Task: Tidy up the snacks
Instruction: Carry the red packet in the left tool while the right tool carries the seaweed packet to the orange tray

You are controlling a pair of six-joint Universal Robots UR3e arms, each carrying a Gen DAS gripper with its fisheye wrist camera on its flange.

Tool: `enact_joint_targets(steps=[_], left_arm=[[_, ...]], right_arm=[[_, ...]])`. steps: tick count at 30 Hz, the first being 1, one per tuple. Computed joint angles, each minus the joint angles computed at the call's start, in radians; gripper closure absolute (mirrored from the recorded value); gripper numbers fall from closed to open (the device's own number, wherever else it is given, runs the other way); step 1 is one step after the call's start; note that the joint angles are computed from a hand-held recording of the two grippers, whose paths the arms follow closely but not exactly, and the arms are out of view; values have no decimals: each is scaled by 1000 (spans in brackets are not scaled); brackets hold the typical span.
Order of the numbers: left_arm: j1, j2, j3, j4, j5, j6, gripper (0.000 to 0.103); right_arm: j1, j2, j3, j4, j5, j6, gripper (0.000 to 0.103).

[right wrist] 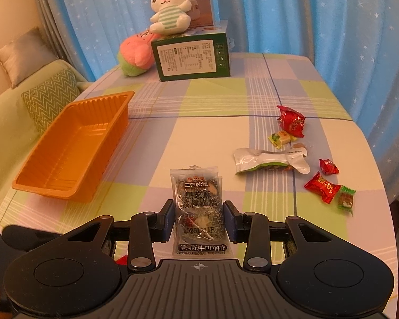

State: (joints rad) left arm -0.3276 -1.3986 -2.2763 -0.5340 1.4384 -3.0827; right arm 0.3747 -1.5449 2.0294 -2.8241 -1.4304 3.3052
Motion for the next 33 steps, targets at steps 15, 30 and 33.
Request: enact_joint_targets(steps=[15,30,33], left_arm=[[148,217,-1,-73,-21,-74,80],[669,522,83,-422,-207,189,80],[765,538,66,-455,-245,250,80]], right_arm=[[73,21,-86,10,-28,49,64],[275,367,-605,114,-76,117,64],[302,463,-735,160,-72,127,64]])
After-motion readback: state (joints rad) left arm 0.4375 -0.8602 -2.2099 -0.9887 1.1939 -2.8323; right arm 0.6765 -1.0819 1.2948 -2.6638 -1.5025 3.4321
